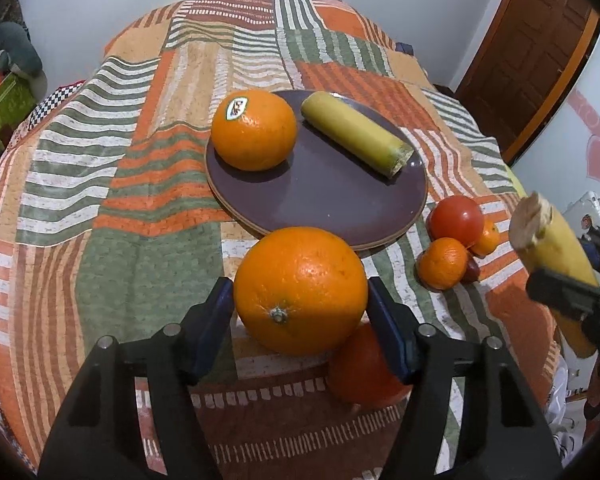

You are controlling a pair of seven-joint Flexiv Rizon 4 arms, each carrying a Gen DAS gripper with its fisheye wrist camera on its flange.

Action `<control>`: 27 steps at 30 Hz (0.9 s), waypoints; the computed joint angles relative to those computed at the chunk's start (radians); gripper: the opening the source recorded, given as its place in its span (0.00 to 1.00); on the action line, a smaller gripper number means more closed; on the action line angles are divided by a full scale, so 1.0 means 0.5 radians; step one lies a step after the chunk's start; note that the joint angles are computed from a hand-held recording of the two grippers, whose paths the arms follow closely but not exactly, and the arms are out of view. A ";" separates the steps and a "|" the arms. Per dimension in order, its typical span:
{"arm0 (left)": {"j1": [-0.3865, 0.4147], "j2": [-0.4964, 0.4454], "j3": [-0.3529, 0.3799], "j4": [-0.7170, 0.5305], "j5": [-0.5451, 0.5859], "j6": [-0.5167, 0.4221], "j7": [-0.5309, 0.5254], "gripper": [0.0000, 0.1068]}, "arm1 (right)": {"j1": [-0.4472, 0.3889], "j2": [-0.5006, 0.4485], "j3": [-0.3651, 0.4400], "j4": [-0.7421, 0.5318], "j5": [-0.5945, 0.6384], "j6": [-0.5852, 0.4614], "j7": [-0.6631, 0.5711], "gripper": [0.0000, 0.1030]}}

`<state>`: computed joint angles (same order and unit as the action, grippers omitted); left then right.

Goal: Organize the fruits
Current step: 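Lower the orange onto the plate with the left tool while the right tool sets its cob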

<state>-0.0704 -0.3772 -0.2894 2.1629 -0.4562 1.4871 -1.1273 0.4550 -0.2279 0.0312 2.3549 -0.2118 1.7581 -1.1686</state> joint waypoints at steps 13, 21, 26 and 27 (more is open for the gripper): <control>0.058 0.068 -0.063 -0.046 -0.016 0.114 0.042 0.62 | 0.222 -0.103 -0.260 -0.193 0.112 0.087 -0.102 0.34; 0.013 -0.017 -0.011 -0.187 0.045 0.078 0.025 0.62 | 0.124 -0.251 -0.202 -0.406 0.131 0.087 -0.108 0.34; -0.022 -0.093 0.034 -0.270 0.094 0.043 -0.011 0.62 | 0.015 -0.360 -0.107 -0.545 0.088 0.036 -0.080 0.34; -0.018 -0.105 0.033 -0.279 0.098 0.036 -0.013 0.62 | 0.009 -0.385 -0.103 -0.573 0.080 0.025 -0.071 0.34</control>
